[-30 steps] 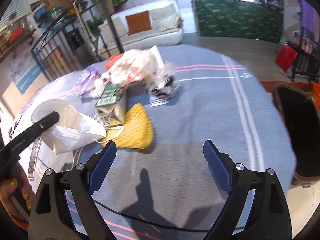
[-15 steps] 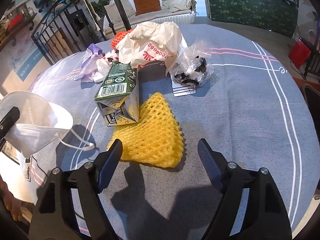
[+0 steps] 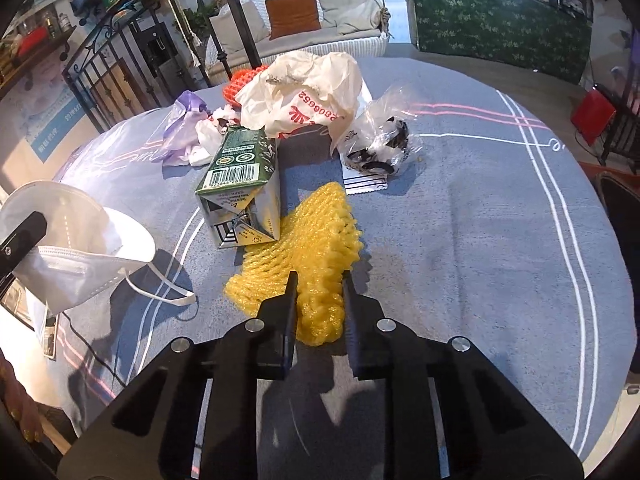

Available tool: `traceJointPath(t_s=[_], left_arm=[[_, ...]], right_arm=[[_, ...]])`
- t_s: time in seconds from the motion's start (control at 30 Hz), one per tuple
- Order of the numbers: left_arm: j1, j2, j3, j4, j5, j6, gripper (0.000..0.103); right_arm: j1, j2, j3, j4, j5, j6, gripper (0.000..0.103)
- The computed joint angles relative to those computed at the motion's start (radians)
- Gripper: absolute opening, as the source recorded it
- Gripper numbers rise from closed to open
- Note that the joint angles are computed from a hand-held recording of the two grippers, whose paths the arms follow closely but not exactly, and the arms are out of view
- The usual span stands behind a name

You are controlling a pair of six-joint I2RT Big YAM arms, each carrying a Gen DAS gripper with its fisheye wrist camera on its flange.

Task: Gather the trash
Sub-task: 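Grasp the white face mask with the left tool while the right tool grasps the yellow foam net, then carry the mask and foam net to the bin and release both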

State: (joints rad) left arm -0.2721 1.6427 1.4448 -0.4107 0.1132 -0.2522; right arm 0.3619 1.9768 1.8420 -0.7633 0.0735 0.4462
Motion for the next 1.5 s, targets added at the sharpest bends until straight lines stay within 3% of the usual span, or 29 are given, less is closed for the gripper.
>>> traceJointPath(t_s=[0.37,0.83,1.27,1.5], left_arm=[[-0.04,-0.011,-0.005,0.009,0.012,0.022,0.012],[-0.138,0.01,0.032,0.002,0.049,0.084,0.012],[-0.274,0.104,0.162,-0.006,0.146,0.163,0.012],[-0.349,0.198,0.294,-0.029,0.194,0.204,0.012]], right_arm=[[-0.005,-0.156,-0.204,0.09,0.099,-0.013,0.02],[-0.047,-0.326,-0.427,0.203,0.191,0.039,0.02],[-0.172,-0.476,-0.591,0.246,0.308,0.109,0.02],[-0.288,-0.479,-0.623,0.238,0.312,0.146,0.02]])
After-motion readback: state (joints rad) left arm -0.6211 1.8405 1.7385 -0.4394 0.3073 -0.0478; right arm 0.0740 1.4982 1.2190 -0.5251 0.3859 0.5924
